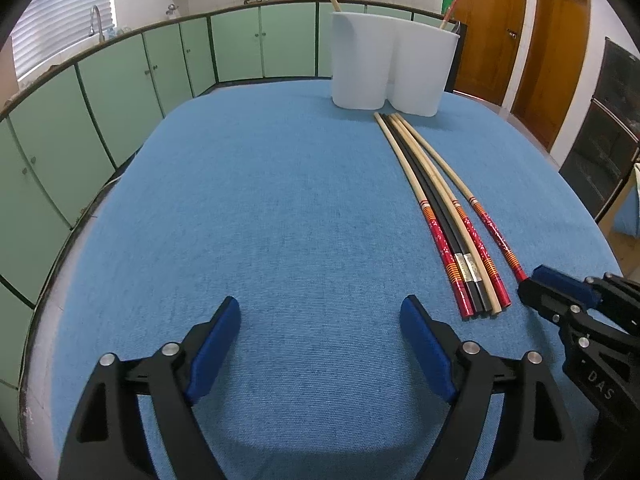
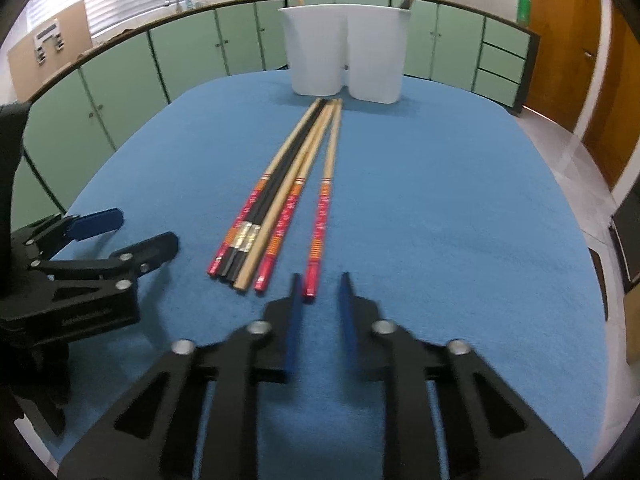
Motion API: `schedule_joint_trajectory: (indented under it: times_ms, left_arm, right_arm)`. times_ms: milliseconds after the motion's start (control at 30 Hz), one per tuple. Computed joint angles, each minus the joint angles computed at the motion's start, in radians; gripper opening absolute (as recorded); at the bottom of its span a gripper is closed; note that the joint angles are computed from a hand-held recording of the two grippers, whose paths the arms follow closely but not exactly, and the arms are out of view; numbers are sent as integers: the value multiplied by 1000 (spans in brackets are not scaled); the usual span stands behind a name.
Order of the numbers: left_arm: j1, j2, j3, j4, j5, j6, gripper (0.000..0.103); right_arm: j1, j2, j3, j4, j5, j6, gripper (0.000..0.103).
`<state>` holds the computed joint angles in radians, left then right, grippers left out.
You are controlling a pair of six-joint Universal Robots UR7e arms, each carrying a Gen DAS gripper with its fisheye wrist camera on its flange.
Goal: Organize utensils
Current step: 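Move both tools back over the remaining chopsticks, then grasp a red-patterned chopstick with the right gripper while the left grasps another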
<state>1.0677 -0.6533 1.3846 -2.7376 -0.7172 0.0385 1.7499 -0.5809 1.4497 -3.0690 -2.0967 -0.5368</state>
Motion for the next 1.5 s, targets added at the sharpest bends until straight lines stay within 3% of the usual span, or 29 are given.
schedule_joint_trajectory:
  times_ms: [133, 467, 933, 1200, 1300, 1500]
  left_arm:
    - [-2, -2, 1, 1, -5, -2, 81]
    - [-17, 3, -1, 17, -101, 10, 81]
    - [-23, 23, -11, 16, 45, 18, 85]
    - [-15, 21, -16, 19, 1, 39, 83]
    - [-9, 36, -47, 32, -16, 40, 77]
    - [-13, 39, -46, 17, -60, 67, 48]
  right_arm:
    - [-2, 0, -5, 5, 8, 3, 6]
    - [-25, -19, 0, -17, -12, 37, 5]
    - [-30, -28, 7, -10, 3, 42, 6]
    - [-41, -49, 25, -5, 24, 42, 6]
    - [-46, -55, 27, 5, 37, 53, 6]
    - [-45, -55, 29, 1, 34, 50, 7]
